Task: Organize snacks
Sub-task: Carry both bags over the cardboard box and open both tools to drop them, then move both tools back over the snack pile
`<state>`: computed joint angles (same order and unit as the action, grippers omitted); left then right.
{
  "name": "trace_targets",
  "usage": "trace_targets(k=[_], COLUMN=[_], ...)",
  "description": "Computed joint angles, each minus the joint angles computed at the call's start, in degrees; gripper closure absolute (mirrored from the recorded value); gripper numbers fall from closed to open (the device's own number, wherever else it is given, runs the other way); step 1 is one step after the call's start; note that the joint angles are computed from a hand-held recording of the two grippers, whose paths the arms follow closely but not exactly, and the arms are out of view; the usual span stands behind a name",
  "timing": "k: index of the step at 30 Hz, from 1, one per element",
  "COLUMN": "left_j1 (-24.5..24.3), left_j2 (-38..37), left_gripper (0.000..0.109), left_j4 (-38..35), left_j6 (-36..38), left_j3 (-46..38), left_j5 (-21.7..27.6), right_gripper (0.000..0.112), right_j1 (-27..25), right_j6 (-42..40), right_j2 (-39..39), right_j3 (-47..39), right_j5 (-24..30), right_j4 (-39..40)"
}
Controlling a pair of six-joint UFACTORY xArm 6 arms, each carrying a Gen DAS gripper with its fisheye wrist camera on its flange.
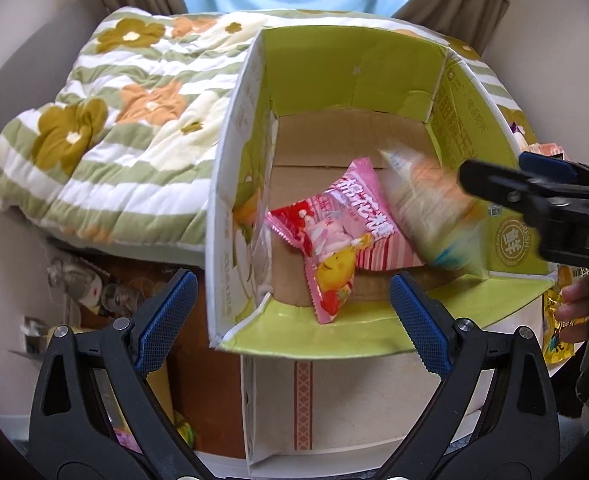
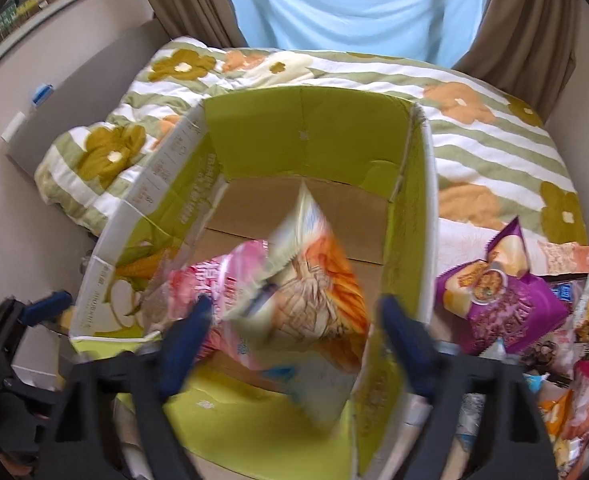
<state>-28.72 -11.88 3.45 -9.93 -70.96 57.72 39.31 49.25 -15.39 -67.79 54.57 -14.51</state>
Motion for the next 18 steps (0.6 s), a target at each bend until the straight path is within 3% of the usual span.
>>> trace_targets(k=[3, 13, 18], left_j1=[0.4, 0.02, -1.28], left_j2=[-0.41, -1.96, -2.24], left_gripper=[0.012, 0.012, 0.012], left_j4=[-0.73, -1.16, 0.7], left_j6=[-0.61, -0.95, -0.79], left_j3=[0.42, 0.68, -0.85], left_j5=[0.32, 1.04, 1.98], right_gripper=[0.01, 0.01, 0.01], right_j1=[0.64, 1.68, 3.66], right_j6=[2.13, 1.62, 4.21], right_j2=[-1.83, -4.16, -6.67], right_j3=[2.05, 2.77, 2.53], right_j5=[-2.33, 0.15, 2.92], right_j4=[-2.58, -1.37, -5.41])
